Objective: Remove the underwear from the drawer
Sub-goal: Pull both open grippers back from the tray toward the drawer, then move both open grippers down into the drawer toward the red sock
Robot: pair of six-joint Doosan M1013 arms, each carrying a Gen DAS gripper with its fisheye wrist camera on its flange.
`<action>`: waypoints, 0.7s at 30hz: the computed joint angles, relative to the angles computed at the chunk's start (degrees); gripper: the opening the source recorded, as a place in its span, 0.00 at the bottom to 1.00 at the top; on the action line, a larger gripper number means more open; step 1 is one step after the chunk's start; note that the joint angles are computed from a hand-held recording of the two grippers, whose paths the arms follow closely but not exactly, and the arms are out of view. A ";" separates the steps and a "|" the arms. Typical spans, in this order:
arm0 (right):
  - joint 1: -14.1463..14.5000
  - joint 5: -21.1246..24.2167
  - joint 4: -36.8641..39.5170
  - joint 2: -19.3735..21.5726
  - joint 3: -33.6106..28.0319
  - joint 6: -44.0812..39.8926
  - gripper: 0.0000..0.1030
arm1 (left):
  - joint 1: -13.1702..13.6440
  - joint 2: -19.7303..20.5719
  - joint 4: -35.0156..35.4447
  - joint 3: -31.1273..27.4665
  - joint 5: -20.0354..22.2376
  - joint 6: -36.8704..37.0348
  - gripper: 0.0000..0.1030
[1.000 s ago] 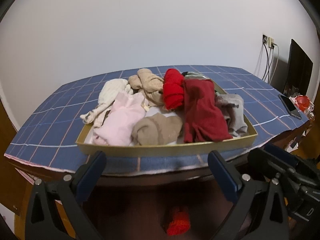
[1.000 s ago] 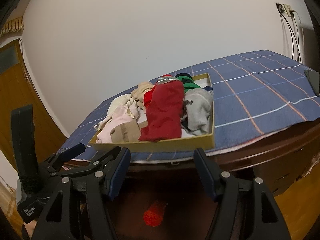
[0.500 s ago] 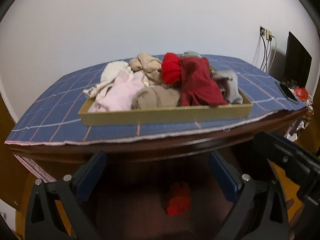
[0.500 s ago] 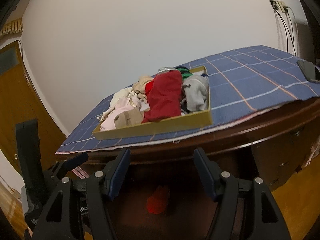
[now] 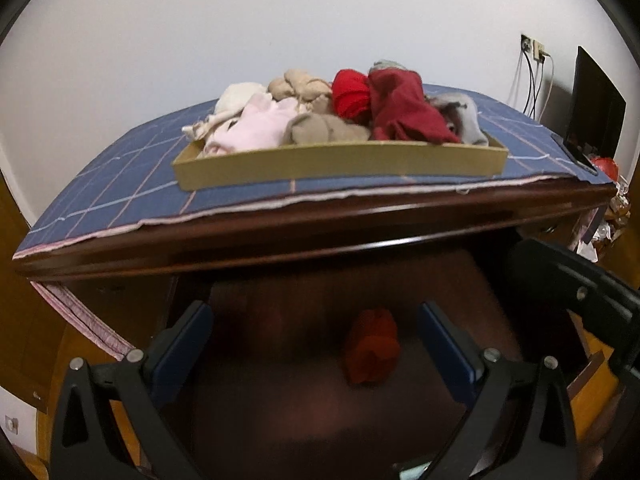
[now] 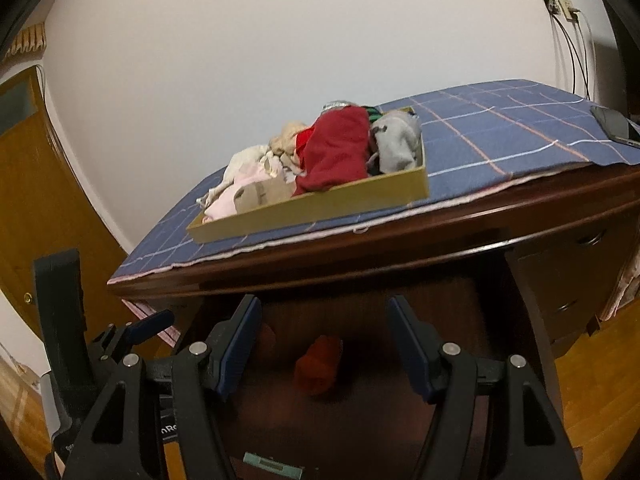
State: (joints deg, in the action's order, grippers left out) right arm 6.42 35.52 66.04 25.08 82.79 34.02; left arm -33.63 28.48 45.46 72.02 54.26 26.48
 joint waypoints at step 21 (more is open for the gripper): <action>0.24 4.54 -8.78 -0.40 2.06 3.62 0.66 | -0.20 -2.54 -4.76 6.87 -0.86 0.16 1.00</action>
